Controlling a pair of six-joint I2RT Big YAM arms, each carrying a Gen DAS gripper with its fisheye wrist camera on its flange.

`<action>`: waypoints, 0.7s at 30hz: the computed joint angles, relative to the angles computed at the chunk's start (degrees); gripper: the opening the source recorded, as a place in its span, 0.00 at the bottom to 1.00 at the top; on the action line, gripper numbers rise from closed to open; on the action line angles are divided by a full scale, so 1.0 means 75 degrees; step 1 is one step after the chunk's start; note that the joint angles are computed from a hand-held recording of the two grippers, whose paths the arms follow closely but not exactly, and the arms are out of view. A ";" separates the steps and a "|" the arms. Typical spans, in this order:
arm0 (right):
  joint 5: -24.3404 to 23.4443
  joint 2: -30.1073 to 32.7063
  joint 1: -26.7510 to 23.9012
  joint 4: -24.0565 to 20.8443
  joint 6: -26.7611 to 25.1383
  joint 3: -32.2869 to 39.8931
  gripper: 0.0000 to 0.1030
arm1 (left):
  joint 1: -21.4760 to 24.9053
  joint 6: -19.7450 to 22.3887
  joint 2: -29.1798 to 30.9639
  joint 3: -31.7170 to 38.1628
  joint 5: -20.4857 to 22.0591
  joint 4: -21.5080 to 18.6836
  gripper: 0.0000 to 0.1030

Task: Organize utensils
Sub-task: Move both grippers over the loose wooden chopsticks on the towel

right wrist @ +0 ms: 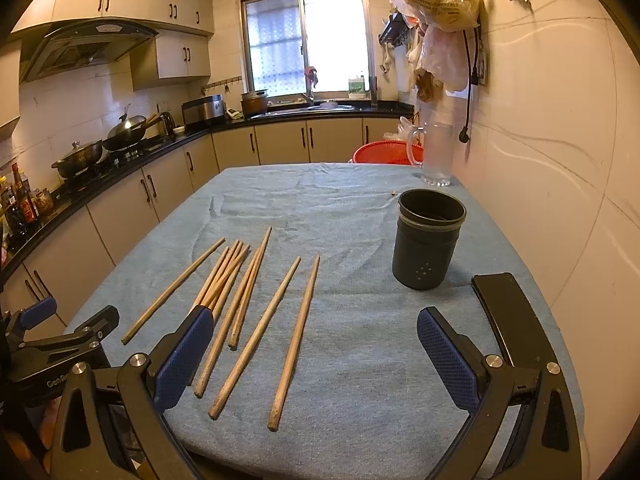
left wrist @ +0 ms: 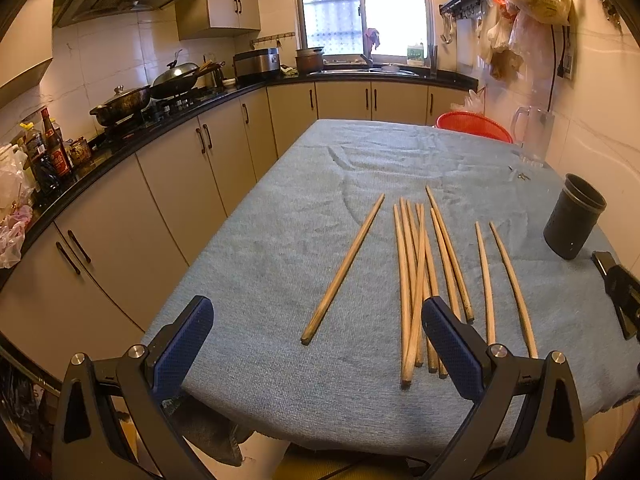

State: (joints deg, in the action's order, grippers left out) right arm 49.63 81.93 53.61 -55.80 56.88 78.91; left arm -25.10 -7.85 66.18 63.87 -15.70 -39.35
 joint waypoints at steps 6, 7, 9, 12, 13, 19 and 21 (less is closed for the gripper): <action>-0.0516 -0.0364 -0.0397 0.0358 -0.0028 -0.0261 1.00 | 0.0407 0.0012 0.0294 0.0367 0.0458 -0.0351 1.00; -0.0620 -0.0420 -0.0471 0.0445 -0.0089 -0.0297 1.00 | 0.0495 0.0022 0.0365 0.0453 0.0532 -0.0421 1.00; -0.0826 -0.0425 -0.0618 0.0451 -0.0282 -0.0236 0.99 | 0.0657 0.0085 0.0510 0.0638 0.0719 -0.0552 1.00; -0.1252 -0.0413 -0.0851 0.0468 -0.0540 -0.0135 0.89 | 0.0840 0.0269 0.0749 0.0936 0.1147 -0.0798 1.00; -0.1540 -0.0401 -0.0962 0.0522 -0.0647 -0.0102 0.85 | 0.0869 0.0324 0.0820 0.1015 0.1197 -0.0870 1.00; -0.3238 -0.0133 -0.1613 0.0555 -0.0840 0.0150 0.49 | 0.1082 0.0676 0.1491 0.1833 0.2020 -0.1607 0.78; -0.3650 0.0054 -0.1775 0.0495 -0.0932 0.0310 0.46 | 0.1170 0.0748 0.1839 0.2261 0.2480 -0.2025 0.75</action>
